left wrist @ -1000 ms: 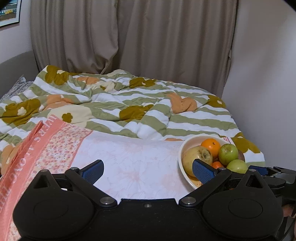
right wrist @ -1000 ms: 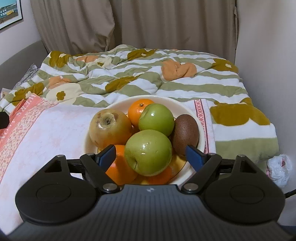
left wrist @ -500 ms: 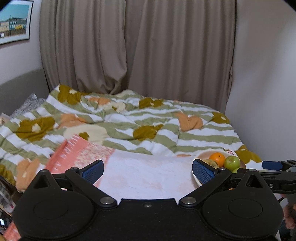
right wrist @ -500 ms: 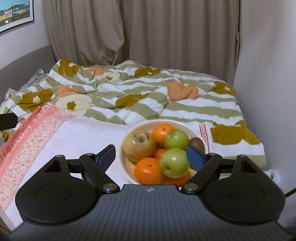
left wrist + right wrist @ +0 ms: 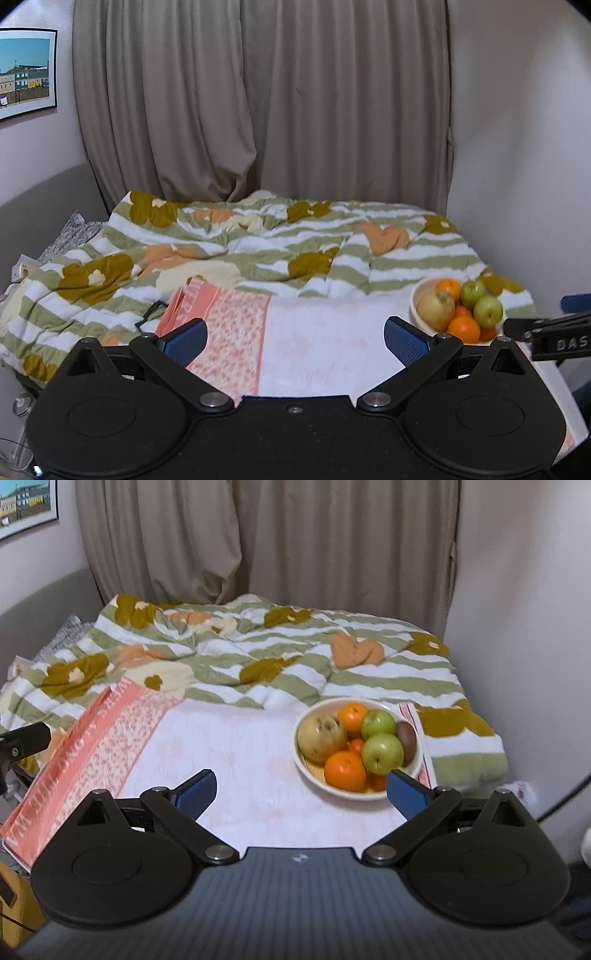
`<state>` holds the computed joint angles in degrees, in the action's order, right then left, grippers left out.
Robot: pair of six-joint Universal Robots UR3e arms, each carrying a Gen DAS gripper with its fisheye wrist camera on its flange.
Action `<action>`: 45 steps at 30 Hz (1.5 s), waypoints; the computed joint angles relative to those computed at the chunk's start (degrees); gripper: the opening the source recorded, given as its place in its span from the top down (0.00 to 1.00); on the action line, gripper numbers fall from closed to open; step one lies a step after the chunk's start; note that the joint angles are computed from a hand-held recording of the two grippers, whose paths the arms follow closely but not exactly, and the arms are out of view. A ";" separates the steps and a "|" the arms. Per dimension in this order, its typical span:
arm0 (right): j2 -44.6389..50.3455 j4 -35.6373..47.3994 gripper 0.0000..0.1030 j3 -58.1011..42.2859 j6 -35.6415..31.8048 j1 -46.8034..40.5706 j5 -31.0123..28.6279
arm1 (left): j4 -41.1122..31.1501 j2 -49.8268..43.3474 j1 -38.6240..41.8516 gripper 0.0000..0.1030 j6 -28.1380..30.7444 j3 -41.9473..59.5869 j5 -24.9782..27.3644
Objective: Organize fruits
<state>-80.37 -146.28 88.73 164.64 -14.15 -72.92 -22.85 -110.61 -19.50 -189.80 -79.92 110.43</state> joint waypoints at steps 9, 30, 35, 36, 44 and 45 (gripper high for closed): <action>-7.45 0.14 0.00 8.54 3.34 0.56 -2.55 | 1.34 5.31 1.73 0.00 1.08 -9.16 -3.44; -8.81 0.24 0.00 9.89 4.13 1.40 -3.93 | 1.12 5.36 2.39 0.00 1.88 -9.19 -3.84; -8.77 0.20 0.00 9.89 4.19 1.41 -3.97 | 1.66 5.34 2.63 0.00 2.22 -9.52 -4.05; -8.71 0.27 0.00 9.81 4.07 1.35 -3.89 | 1.56 5.25 2.54 0.00 2.11 -9.37 -4.00; -8.70 0.42 0.00 9.66 4.16 1.45 -3.99 | 1.12 5.04 2.29 0.00 1.65 -8.89 -3.69; -8.70 0.43 0.00 9.64 4.19 1.49 -4.09 | 1.07 5.06 2.33 0.00 1.66 -8.91 -3.76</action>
<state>-89.07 -145.84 98.37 168.83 -12.65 -77.01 -21.78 -105.55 -17.17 -188.13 -88.83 106.67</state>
